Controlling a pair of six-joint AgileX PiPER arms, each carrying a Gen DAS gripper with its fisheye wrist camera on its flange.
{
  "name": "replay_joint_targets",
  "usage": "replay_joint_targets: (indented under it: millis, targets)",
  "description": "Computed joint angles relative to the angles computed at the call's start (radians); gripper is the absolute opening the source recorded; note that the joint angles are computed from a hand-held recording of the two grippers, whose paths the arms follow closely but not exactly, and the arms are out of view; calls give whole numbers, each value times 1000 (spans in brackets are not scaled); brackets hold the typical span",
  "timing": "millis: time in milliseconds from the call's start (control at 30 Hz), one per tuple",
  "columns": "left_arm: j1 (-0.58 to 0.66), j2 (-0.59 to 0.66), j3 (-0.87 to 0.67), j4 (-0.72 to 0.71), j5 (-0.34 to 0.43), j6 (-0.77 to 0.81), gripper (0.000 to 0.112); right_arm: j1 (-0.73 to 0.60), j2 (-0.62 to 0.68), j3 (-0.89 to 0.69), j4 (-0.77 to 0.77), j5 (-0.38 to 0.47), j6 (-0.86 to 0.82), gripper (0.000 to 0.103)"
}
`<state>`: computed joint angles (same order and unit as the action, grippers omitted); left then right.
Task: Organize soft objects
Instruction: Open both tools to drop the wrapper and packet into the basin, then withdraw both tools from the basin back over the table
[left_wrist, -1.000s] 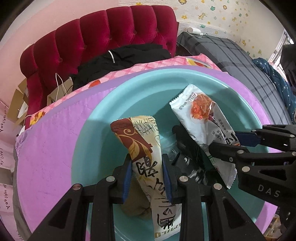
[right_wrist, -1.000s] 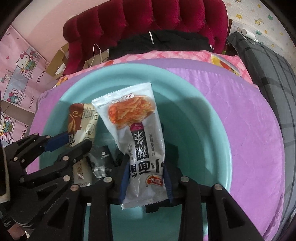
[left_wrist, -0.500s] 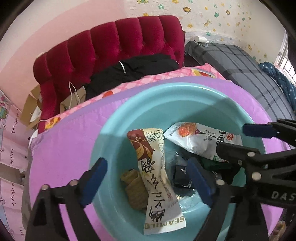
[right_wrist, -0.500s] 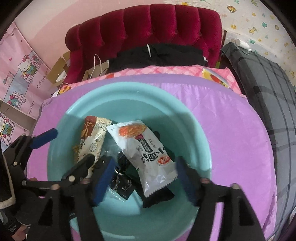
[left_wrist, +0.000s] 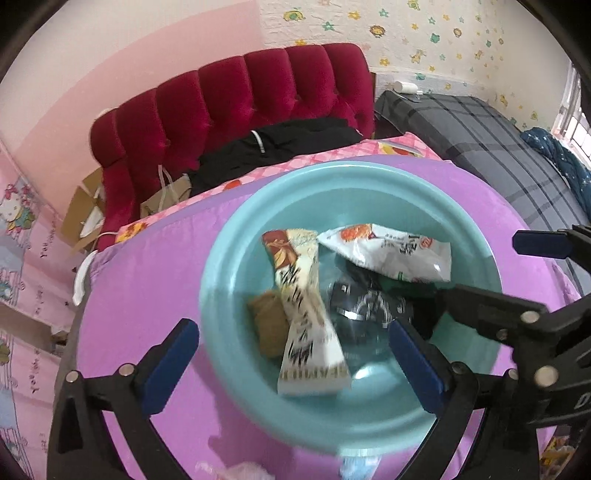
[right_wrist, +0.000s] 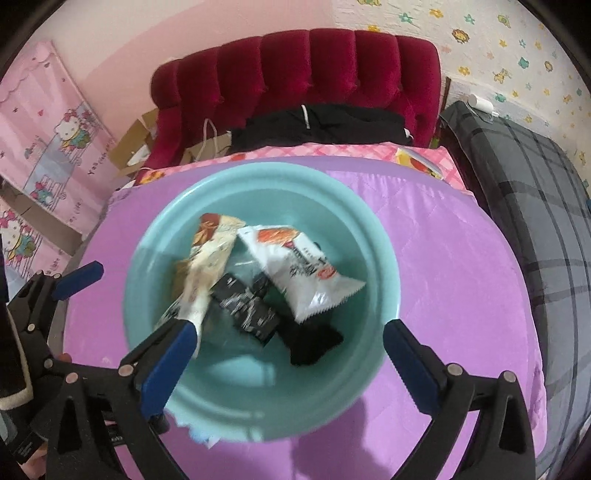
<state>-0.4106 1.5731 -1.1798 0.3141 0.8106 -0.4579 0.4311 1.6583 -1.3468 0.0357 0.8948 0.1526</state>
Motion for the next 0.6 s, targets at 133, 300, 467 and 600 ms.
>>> replay_joint_targets:
  millis: [133, 300, 467, 600]
  targets:
    - [-43, -106, 69, 49, 49, -100, 103, 26, -75, 47, -7, 14, 1, 103]
    - [-95, -228, 143, 101, 127, -206, 103, 56, -156, 103, 7, 21, 0, 103]
    - [-109, -343, 217, 105, 168, -239, 103, 108, -236, 161, -27, 21, 58, 103]
    - [-115, -430, 289, 120, 182, -230, 103, 156, -287, 213, -74, 7, 145, 103]
